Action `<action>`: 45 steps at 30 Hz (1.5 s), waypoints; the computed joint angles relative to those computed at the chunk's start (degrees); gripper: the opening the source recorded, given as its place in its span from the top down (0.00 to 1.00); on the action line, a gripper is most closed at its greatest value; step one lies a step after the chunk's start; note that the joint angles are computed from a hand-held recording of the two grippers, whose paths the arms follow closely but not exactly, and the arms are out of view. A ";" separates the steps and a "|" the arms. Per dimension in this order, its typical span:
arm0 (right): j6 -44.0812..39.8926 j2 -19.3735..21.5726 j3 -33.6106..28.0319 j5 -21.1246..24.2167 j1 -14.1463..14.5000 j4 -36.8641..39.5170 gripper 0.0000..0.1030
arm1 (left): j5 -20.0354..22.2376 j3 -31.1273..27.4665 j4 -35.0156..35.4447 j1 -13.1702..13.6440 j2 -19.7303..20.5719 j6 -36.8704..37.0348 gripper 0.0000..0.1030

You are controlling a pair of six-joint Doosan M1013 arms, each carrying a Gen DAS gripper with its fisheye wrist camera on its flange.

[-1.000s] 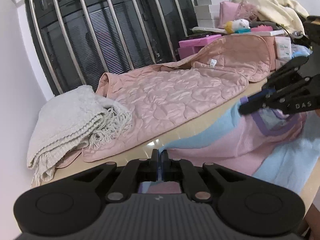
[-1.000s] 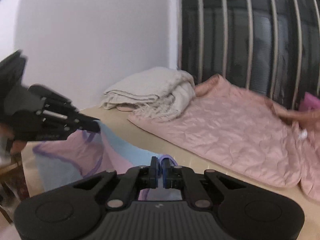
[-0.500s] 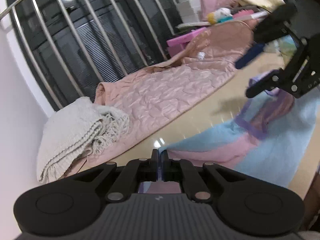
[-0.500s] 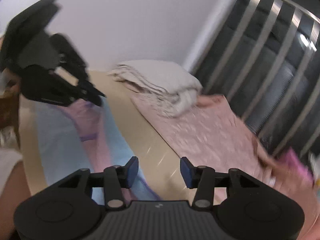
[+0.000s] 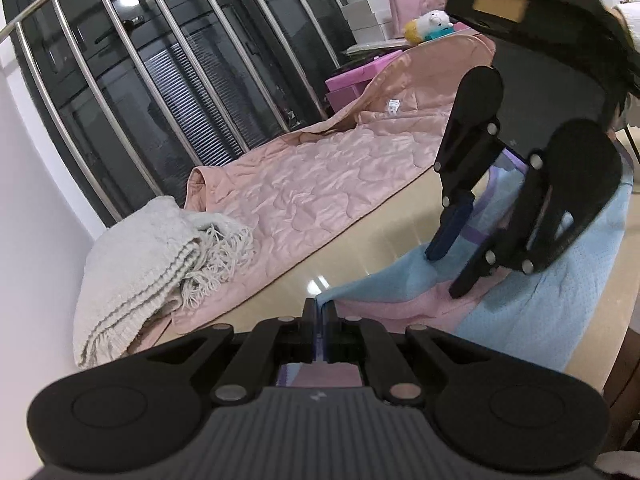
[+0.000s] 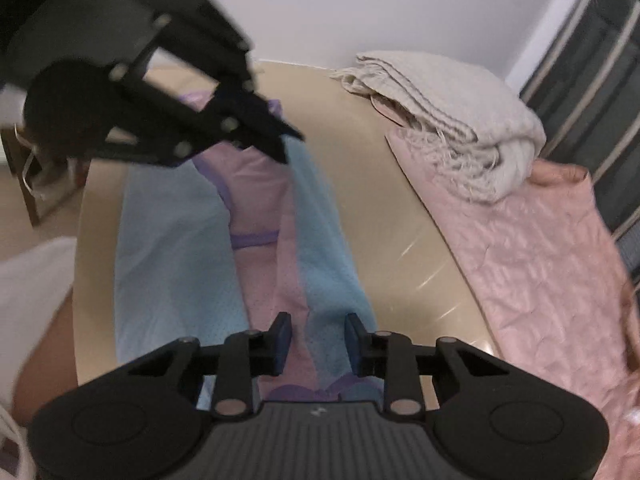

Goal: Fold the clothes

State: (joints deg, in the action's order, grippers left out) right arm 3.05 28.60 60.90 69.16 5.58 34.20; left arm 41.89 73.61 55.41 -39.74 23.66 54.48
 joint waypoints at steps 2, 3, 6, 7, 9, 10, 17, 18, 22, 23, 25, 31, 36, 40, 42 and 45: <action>3.42 0.93 -1.36 2.37 -0.25 0.43 0.82 | -0.08 0.08 -0.38 0.08 -0.01 0.32 0.98; 4.86 1.46 -2.04 3.74 -0.43 0.84 0.91 | -0.05 0.10 -0.50 0.10 -0.02 0.41 0.98; 6.14 1.05 -1.22 2.97 -0.77 2.05 0.99 | 0.01 -0.03 -0.28 0.17 0.02 0.08 0.98; 4.80 0.25 0.36 -0.17 -0.80 3.32 0.99 | 0.04 -0.10 -0.22 0.21 0.06 -0.07 0.98; 2.32 -1.71 3.63 -6.27 -1.24 6.80 0.99 | 0.10 -0.25 -0.10 0.28 0.14 -0.36 0.98; 0.32 -3.02 5.85 -10.34 -1.40 9.00 0.99 | 0.15 -0.32 0.09 0.29 0.19 -0.64 0.98; -25.97 -10.21 20.45 -34.78 0.13 16.90 0.99 | 0.34 -0.08 1.04 -0.03 0.31 -1.69 0.98; -25.80 -10.03 20.37 -34.87 0.16 15.39 0.97 | 0.47 -0.06 1.16 -0.07 0.34 -1.71 0.98; -22.08 -9.13 18.23 -30.81 -0.25 9.47 0.93 | 0.88 0.34 2.05 -0.40 0.24 -1.78 0.98; -22.26 -9.00 17.68 -29.26 -0.48 9.25 0.91 | 1.09 0.44 2.53 -0.50 0.23 -1.75 0.98; -22.56 -8.32 16.17 -26.90 -0.33 8.06 0.83 | 1.52 0.59 3.28 -0.68 0.30 -1.42 0.98; -17.78 -5.18 9.42 -20.16 1.35 -1.58 0.73 | 1.68 0.66 3.22 -0.82 0.37 -0.45 0.98; -14.03 -1.01 1.94 -12.29 2.57 -8.42 0.59 | 1.53 0.77 2.68 -0.75 0.42 0.07 0.98; -5.14 2.62 -5.22 -3.21 2.89 -11.11 0.84 | 1.60 1.42 2.43 -0.80 0.23 -0.47 0.98; -4.00 2.56 -4.90 -2.52 2.74 -11.09 0.99 | 1.78 1.56 2.27 -0.76 0.25 -0.69 0.98; -6.27 0.30 -0.86 -8.26 2.02 -7.30 1.00 | 2.71 1.49 2.81 -0.76 0.34 -1.61 0.98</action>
